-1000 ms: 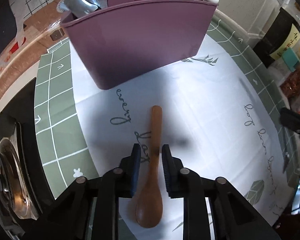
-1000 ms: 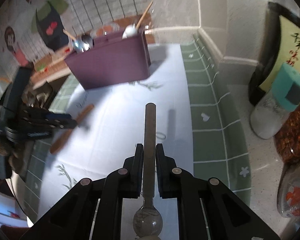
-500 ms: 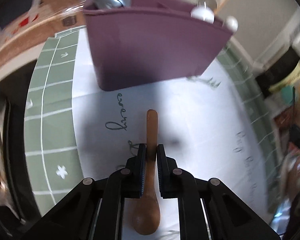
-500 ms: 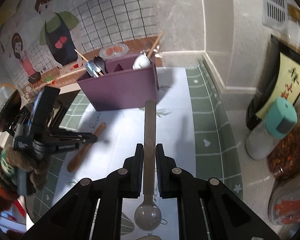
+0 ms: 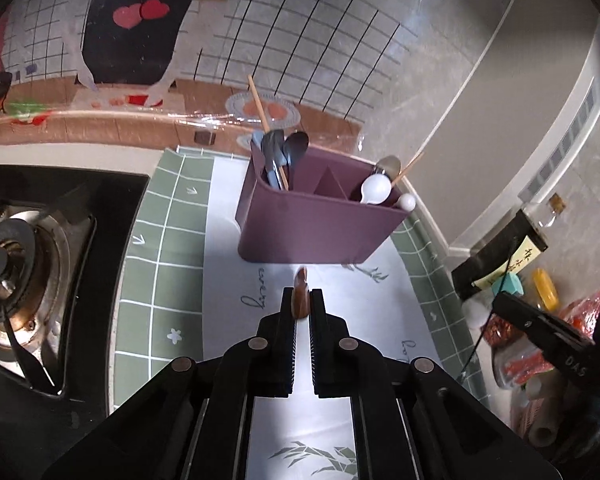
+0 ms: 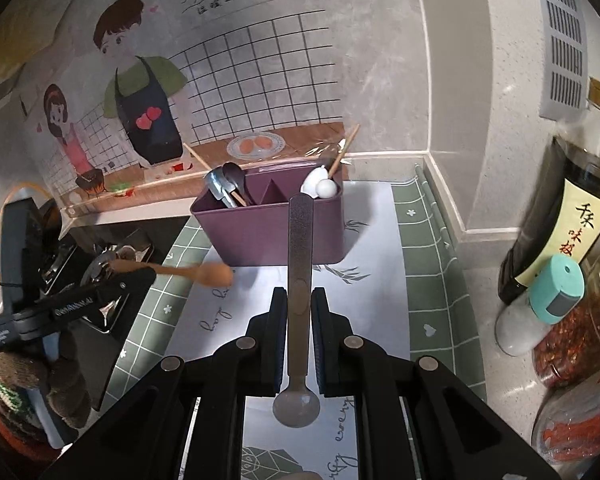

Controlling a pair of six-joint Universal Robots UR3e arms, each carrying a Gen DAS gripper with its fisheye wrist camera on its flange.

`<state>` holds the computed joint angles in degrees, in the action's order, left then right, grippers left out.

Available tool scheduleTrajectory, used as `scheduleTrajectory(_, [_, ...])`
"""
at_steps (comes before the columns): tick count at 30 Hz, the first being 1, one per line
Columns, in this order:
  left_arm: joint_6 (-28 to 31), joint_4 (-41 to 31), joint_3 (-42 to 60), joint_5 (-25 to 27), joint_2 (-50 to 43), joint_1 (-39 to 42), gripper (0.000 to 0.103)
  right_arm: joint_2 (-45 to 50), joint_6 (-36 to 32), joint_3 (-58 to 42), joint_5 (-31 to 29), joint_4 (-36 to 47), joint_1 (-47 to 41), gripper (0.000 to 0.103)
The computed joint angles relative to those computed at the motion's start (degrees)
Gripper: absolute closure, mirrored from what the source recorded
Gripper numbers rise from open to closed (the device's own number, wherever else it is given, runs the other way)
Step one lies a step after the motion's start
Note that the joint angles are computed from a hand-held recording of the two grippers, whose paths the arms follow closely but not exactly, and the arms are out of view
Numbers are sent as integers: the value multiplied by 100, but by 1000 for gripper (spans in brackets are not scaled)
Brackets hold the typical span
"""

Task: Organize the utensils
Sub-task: 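Lift both held spoons and carry them over the purple holder, then lower both spoons into the purple holder and open both grippers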

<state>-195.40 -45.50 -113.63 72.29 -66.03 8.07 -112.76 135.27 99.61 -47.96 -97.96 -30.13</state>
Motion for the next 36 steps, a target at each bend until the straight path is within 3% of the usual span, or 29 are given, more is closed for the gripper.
scheduleTrajectory(11, [184,-260,521,-215,-1,233,97,335,347,-232,-80,-577,347,92])
scheduleTrajectory(18, [361,-337,2533,-155,-637,149,97,1239,1479,-2098,989,-1335,263,92])
scheduleTrajectory(22, [439,-437,3872,64,-1514,-9,97,2382,2505,-3526,774,-2366,894,92])
scheduleTrajectory(26, [516,-707,4447,70,-2148,-15,97,3351,2804,-4495,364,-2598,1511,92])
scheduleTrajectory(36, [407,-686,3754,27,-2583,36,97,4514,2837,-4200,-384,-3602,2272,92])
